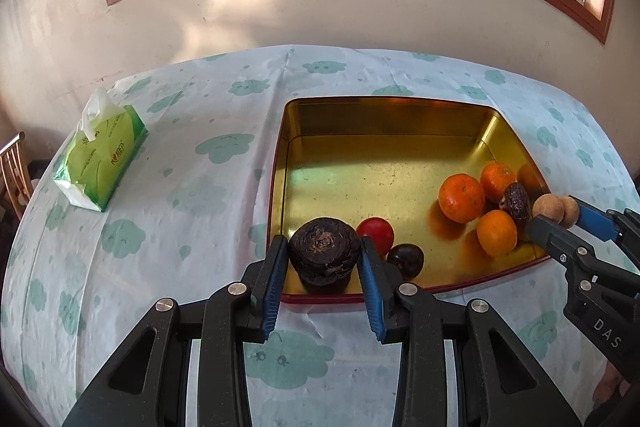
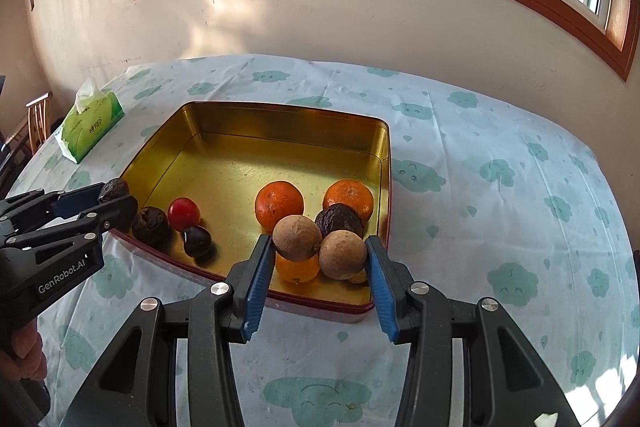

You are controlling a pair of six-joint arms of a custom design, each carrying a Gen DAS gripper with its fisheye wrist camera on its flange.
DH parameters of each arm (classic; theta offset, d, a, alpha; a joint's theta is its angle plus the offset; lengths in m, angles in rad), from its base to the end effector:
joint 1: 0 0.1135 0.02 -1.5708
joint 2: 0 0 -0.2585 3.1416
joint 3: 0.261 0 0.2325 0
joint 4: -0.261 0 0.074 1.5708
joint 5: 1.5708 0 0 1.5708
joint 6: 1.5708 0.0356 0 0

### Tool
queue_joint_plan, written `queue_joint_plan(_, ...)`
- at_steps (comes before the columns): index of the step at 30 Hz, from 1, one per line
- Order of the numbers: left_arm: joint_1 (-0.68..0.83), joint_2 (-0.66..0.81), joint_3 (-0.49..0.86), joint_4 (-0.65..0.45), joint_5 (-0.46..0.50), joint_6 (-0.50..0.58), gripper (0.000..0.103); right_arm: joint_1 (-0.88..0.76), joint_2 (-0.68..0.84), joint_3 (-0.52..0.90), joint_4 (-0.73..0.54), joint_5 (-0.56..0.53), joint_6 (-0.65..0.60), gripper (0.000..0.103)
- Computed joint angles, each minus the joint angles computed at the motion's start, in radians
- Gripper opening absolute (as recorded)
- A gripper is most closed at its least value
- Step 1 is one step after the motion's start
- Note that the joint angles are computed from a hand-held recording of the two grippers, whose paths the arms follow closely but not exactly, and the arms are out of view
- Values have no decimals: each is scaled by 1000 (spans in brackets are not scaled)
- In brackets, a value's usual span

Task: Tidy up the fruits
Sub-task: 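Carry the longans and mangosteen in both tools over the TOFFEE tin, then open both tools releasing the longans and mangosteen into the tin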

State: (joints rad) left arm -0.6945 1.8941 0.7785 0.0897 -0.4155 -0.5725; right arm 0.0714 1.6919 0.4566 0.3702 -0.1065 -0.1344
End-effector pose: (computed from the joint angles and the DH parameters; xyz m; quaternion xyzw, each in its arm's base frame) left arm 0.2474 -0.1874 0.0921 0.0021 0.9440 0.0042 0.3298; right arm 0.2519 0.0218 0.0945 -0.1145 0.9302 0.0390 0.3465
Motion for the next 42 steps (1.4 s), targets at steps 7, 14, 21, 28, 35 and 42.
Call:
queue_joint_plan(7,28,72,70,-14,34,12,36,6,89,63,10,19,-4,43)
queue_joint_plan(14,46,127,133,-28,51,22,36,8,150,122,6,24,-3,43)
queue_joint_plan(21,66,151,165,-22,68,33,36,21,189,172,-3,32,6,43)
queue_joint_plan(28,76,165,184,-23,67,52,37,30,210,199,-12,37,12,43)
queue_joint_plan(35,73,163,182,-18,71,50,38,33,219,205,-24,32,22,43)
queue_joint_plan(42,64,148,161,0,63,52,57,42,189,185,-30,42,34,55)
